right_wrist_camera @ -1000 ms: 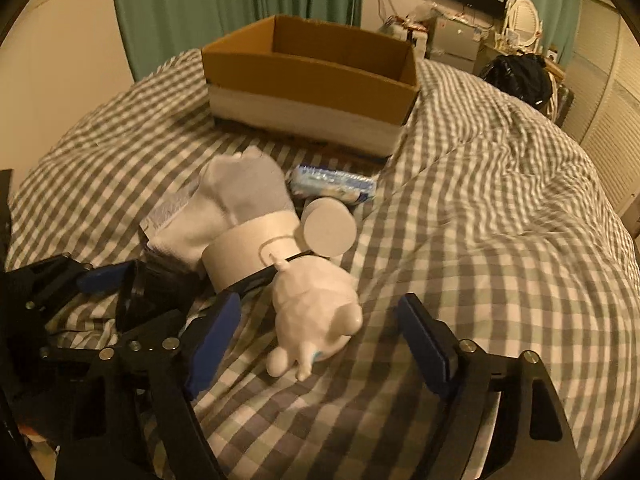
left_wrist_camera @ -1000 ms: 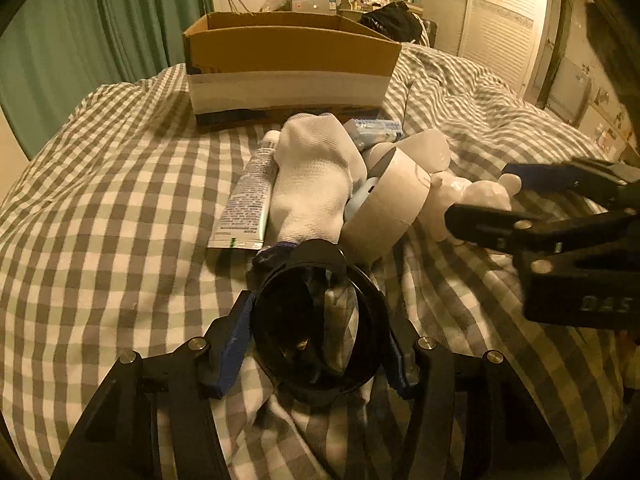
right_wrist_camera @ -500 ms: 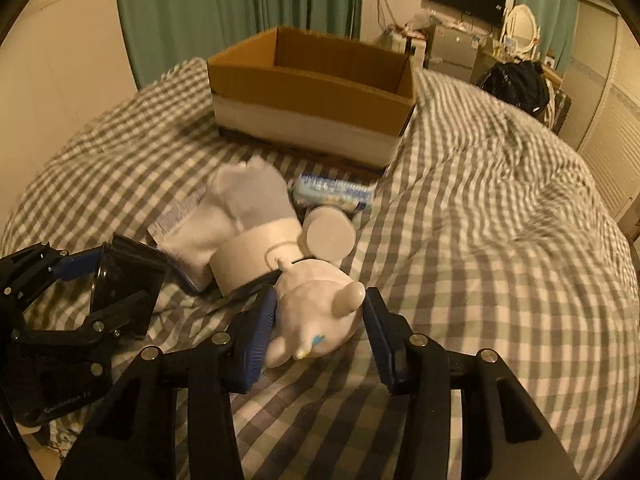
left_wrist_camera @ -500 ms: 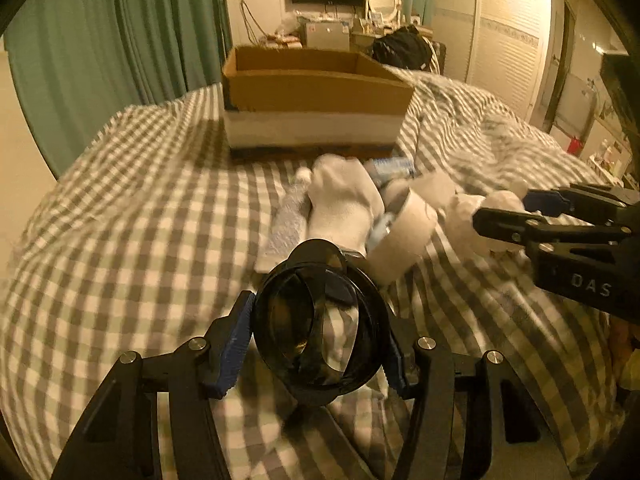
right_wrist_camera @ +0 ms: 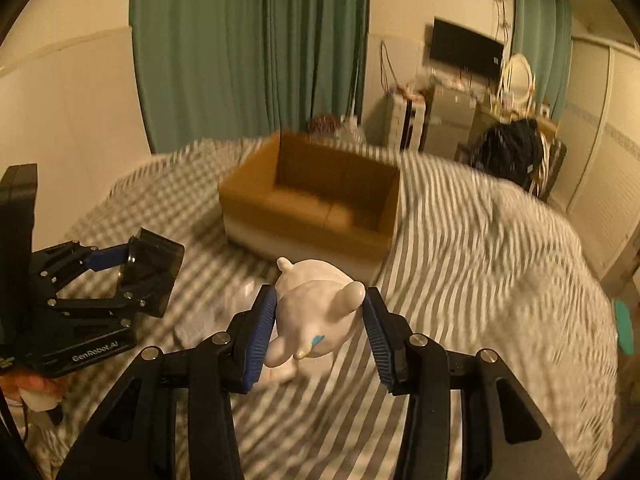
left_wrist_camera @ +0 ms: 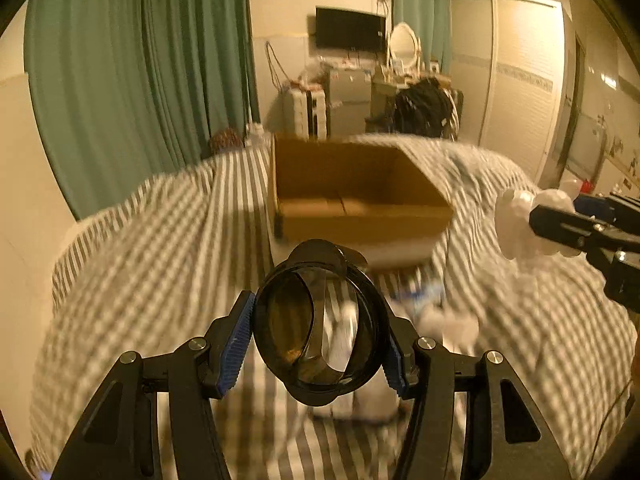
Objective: Organize objects
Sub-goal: 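Grasp the white figurine with the right gripper while the left grasps the black round object, then carry both items into the cardboard box and open both grippers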
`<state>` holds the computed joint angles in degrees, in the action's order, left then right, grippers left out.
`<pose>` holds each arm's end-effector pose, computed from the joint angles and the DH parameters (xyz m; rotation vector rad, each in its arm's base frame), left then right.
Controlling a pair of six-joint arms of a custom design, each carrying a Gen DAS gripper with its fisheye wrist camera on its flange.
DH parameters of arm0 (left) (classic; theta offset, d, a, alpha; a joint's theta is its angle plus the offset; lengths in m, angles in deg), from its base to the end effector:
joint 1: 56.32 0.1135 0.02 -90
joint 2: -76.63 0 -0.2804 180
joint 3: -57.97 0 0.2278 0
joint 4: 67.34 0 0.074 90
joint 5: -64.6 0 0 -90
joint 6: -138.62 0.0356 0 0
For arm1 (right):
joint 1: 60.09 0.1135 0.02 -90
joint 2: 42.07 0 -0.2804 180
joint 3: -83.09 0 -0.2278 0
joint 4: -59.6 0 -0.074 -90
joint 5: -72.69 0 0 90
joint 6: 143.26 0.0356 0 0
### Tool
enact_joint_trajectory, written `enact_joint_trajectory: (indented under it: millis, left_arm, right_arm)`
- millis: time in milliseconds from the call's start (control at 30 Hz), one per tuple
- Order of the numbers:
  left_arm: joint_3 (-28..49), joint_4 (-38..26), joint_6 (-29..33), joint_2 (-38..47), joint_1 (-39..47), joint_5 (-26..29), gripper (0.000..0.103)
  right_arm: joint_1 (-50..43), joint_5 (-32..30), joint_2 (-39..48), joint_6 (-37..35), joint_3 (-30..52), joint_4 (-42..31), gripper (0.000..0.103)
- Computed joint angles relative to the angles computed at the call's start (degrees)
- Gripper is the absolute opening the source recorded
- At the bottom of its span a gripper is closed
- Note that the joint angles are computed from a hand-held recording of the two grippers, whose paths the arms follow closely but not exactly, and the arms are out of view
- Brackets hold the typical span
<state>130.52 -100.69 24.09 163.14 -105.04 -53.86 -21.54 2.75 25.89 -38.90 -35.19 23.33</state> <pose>0.2076 -0.2108 0.2610 0.2549 2.2600 -0.0670 0.1800 0.1278 0.2760 -0.3007 2.2397 0.0848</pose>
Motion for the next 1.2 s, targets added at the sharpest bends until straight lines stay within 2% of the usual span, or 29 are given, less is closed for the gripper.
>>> enact_joint_trajectory:
  millis: [100, 267, 467, 700, 800, 1000, 1200]
  left_arm:
    - [6.13, -0.33, 3.49, 2.36, 3.94, 1.98, 0.058]
    - [16.88, -2.11, 7.73, 7.92, 8.24, 3.9, 0.058]
    - [32.04, -4.62, 12.69, 18.8, 12.32, 6.65, 0.058]
    - [49.73, -9.82, 15.73, 33.72, 16.71, 11.26, 0.058]
    - [54.73, -10.71, 15.94, 39.08, 17.91, 12.27, 0.058]
    - [56.76, -8.86, 16.46, 45.1, 18.57, 12.72, 0.058]
    - [56.89, -8.72, 17.9, 46.59, 18.35, 12.04, 0.058]
  right_arm:
    - [-2.18, -0.46, 2.33, -3.29, 6.04, -0.23, 0.044]
    - [-6.83, -5.03, 7.29, -7.07, 15.17, 0.66, 0.044]
    - [-11.42, -8.74, 15.3, -10.41, 24.14, 2.36, 0.044]
    - [-17.81, -15.35, 28.73, -10.65, 34.32, 4.94, 0.044]
    - [-19.74, -17.87, 34.4, -10.1, 37.45, 6.17, 0.044]
    - [-22.9, -20.54, 45.58, -8.67, 41.36, 8.15, 0.044]
    - [-24.74, -23.52, 53.73, -8.53, 46.19, 6.92, 0.044]
